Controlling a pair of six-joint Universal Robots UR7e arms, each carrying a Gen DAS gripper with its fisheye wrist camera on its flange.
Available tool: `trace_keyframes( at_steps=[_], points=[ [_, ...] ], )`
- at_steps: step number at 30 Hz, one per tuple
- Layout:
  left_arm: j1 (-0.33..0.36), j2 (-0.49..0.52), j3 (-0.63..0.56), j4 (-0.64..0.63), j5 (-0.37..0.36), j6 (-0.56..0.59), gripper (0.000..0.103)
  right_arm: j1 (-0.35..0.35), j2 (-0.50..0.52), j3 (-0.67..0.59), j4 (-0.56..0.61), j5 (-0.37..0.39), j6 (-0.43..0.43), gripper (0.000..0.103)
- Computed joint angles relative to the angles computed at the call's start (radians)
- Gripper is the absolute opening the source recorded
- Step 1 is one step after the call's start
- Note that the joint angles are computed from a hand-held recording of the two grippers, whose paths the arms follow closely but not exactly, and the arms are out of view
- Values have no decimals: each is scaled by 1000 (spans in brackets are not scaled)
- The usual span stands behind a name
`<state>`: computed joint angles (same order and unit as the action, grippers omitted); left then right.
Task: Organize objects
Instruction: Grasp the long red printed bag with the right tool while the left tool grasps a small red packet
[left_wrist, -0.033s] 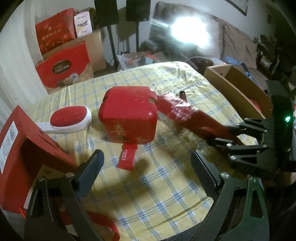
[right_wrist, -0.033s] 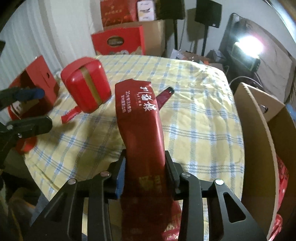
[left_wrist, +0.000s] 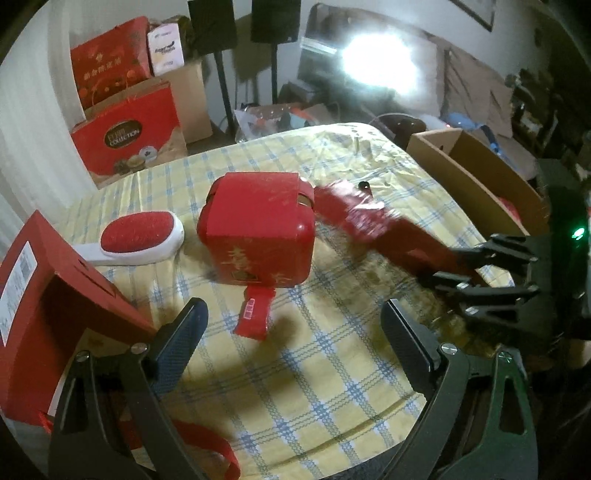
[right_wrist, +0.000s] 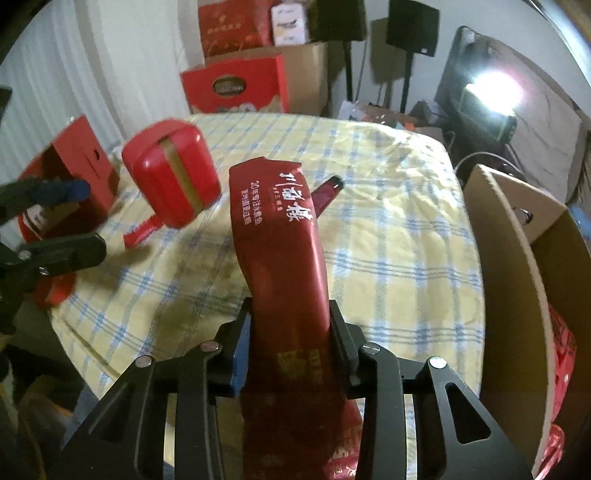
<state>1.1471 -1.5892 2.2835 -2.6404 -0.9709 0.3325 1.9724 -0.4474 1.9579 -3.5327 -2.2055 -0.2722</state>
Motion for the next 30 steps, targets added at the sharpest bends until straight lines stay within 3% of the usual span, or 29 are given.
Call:
trace_keyframes(
  at_steps=[3,8,15,21,25,27,28,30],
  points=[
    [13,5,-9,-1,-12,-8,94,4,-45,44,-34,11,12,36],
    [37,29,-12,-16,-53,6,84,5,-118,112,-69,-5,31,36],
    [57,80,-16,-43,-33,37,73,-14,-175,182,-98,36,66,37],
    [76,145,-25,-101,21,45,57,-12,-180,199,-103,42,53,37],
    [94,163,-39,-115,3,21,46,-6,-183,203,-115,39,47,37],
    [97,164,-40,-123,9,9,34,-5,-187,208,-125,36,42,37],
    [97,163,-43,-119,15,0,21,-5,-189,211,-133,37,39,37],
    [111,148,-59,-74,-14,-32,19,-8,-195,220,-154,35,33,37]
  ],
)
